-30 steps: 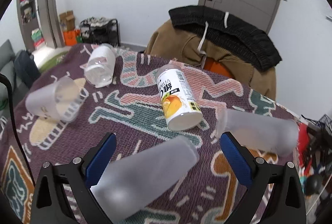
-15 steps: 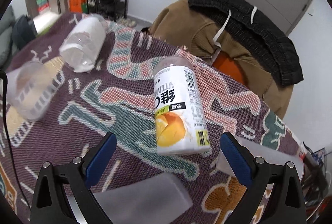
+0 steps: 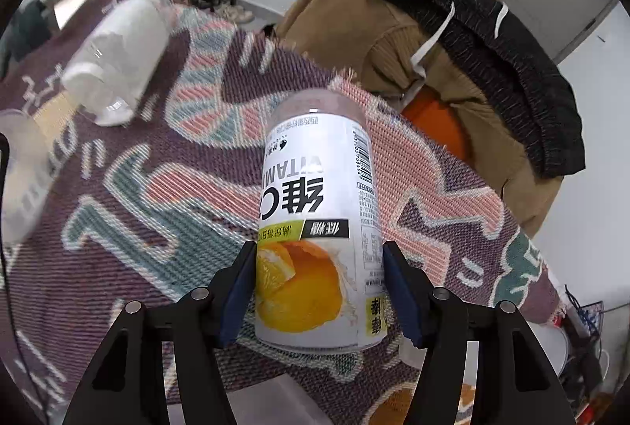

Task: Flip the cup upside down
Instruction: 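Close the right tool around the bottle body and lift it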

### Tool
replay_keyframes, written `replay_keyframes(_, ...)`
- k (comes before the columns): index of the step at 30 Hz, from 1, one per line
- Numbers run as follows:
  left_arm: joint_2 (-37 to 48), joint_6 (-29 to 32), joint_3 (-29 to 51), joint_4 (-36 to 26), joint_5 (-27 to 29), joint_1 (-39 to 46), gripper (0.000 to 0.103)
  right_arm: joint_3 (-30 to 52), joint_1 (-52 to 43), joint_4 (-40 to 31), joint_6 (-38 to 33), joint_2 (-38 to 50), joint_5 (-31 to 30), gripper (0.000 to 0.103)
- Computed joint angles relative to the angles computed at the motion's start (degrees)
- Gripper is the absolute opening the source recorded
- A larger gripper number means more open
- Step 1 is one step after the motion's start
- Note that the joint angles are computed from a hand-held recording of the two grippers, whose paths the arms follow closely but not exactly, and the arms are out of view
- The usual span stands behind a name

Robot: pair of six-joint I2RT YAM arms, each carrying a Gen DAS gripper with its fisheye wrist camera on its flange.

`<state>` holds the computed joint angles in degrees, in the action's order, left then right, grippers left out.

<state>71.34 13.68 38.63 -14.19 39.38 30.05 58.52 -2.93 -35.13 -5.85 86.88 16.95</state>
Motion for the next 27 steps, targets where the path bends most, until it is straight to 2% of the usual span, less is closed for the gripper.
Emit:
replay_keyframes(9,-1.6,0.4,0.9,-2.8,4.2,1.8,0.103,-1.2,4.2,-6.9,4.2,-13.0,1.3,0.063)
replay_keyframes(17,-5.4,4.4,0.2,-7.8,9.0,3.3,0.103,-0.8,13.5,-17.6,13.4,-23.4,4.8,0.063)
replay_keyframes(23,-6.2,10.6,-0.7,-12.4,12.9,6.0,0.103,-0.4,26.8,-27.6,26.7,-31.7,11.2,0.063)
replay_keyframes(27,-5.0,14.5,0.5,-18.7,16.1,8.4,0.103,0.0,42.1,-36.9,43.3,-33.8,17.1,0.063)
